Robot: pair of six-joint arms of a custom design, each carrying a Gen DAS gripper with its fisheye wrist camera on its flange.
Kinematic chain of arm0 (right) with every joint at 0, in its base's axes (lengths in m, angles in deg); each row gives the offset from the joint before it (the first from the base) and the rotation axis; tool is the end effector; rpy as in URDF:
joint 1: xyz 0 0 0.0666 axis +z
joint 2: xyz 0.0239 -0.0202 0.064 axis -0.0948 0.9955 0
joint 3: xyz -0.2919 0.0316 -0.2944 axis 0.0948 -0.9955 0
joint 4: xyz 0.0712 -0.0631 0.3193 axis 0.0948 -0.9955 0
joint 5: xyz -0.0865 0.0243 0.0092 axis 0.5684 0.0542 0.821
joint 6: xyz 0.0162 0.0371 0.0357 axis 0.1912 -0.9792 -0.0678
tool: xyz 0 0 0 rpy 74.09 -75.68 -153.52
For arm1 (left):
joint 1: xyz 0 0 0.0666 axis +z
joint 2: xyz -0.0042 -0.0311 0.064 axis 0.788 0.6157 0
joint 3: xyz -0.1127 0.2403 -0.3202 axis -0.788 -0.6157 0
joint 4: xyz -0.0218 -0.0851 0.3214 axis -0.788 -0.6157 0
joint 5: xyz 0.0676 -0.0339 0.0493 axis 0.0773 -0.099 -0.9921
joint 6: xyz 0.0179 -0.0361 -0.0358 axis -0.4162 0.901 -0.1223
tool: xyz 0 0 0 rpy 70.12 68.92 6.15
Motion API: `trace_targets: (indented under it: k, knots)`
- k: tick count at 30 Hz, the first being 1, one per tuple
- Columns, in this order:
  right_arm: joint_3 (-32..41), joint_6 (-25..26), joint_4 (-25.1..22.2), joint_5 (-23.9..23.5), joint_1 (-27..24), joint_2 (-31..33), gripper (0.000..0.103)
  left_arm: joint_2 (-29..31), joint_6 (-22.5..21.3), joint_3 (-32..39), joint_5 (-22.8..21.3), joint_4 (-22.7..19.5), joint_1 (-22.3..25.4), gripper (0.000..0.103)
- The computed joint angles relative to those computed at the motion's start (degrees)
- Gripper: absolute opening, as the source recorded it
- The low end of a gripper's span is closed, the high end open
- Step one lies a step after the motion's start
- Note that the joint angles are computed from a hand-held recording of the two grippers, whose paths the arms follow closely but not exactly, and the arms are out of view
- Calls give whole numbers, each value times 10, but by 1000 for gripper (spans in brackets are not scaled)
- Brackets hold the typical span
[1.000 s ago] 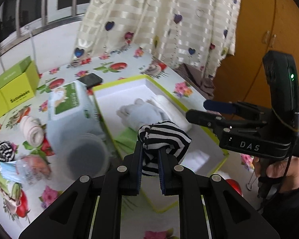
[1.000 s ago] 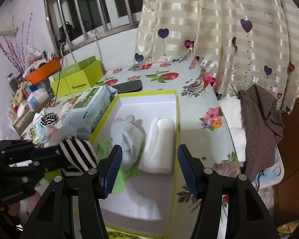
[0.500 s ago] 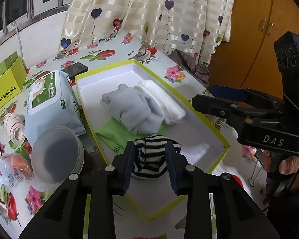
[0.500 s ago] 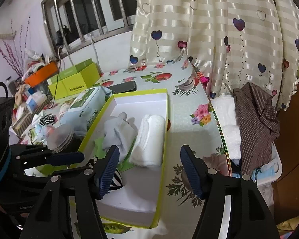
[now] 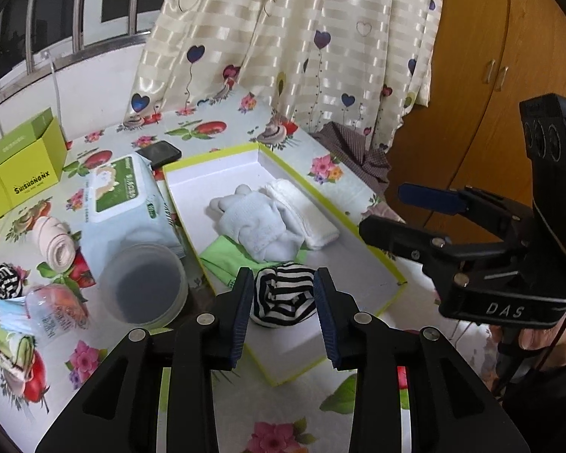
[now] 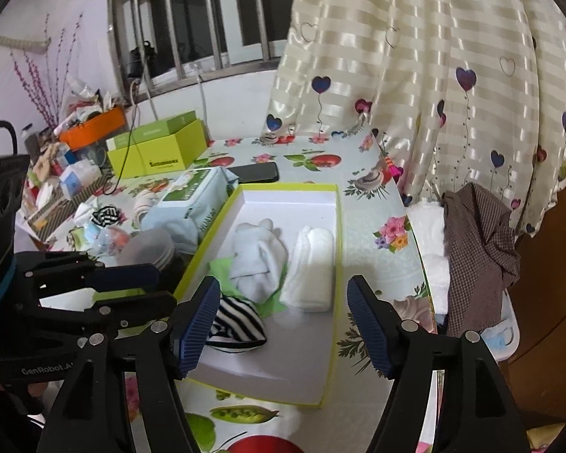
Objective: Organize soft objects
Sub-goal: 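Release the grey glove into the box with right while left lowers the striped sock in, then withdraw both open grippers from the white box back toward the pile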
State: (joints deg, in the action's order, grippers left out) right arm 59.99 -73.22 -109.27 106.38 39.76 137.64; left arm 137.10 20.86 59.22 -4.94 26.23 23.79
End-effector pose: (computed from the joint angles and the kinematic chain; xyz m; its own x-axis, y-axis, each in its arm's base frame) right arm 0.3213 0.3030 0.4755 -0.6125 -0.0696 -0.7874 -0.2073 0.9754 0.0750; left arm 0.3471 -0.1925 0.4798 -0.6414 0.2935 -0.7088 0.5289 0.8384 -0.1315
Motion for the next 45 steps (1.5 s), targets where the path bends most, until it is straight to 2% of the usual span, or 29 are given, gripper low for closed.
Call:
trace_targets:
  k: [10, 23, 30, 38, 45]
  knots:
    - [25, 3, -19, 23, 34, 6, 73, -43, 6, -23, 0, 7, 19, 34]
    - [58, 7, -35, 27, 64, 28, 73, -82, 17, -61, 9, 13, 64, 35]
    - [79, 11, -44, 21, 74, 45, 73, -101, 17, -83, 24, 14, 101, 35]
    - [103, 22, -43, 7, 84, 67, 73, -119, 16, -108, 54, 14, 166, 34]
    - [147, 50, -48, -15, 89, 98, 73, -124, 13, -122, 69, 17, 218, 34]
